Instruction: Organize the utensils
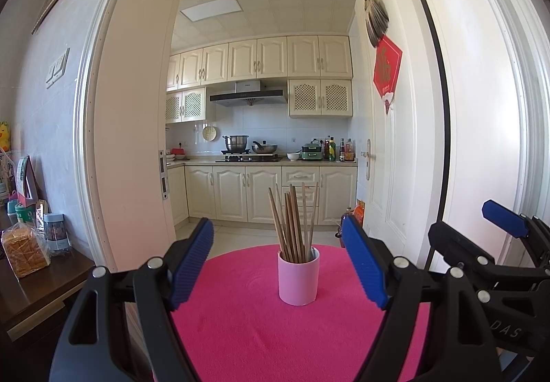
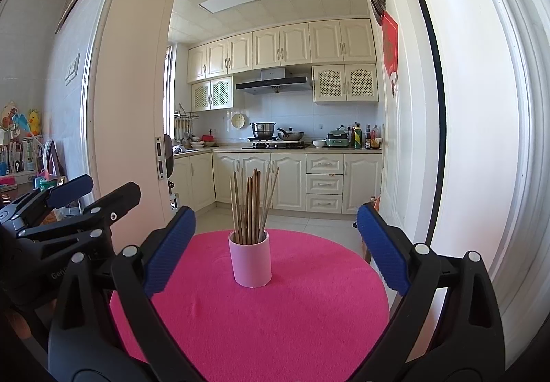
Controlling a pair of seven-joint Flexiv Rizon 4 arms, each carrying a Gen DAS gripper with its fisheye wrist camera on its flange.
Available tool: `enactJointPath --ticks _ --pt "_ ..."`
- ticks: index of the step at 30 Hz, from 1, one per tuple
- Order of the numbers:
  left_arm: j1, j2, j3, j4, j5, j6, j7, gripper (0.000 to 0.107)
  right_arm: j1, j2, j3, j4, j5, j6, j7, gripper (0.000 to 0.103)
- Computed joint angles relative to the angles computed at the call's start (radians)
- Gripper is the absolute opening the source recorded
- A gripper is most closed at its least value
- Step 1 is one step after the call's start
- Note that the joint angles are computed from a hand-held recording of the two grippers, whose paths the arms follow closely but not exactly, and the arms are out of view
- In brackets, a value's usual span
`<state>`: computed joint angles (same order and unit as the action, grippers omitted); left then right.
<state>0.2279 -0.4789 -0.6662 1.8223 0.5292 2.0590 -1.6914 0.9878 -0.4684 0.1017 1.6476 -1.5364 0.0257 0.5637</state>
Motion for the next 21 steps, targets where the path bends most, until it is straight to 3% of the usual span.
enactJointPath --ticks 21 --pt "0.003 -0.008 0.001 -0.001 0.006 -0.001 0.007 0.076 -0.005 0.002 0.003 0.008 0.004 0.008 0.013 0.093"
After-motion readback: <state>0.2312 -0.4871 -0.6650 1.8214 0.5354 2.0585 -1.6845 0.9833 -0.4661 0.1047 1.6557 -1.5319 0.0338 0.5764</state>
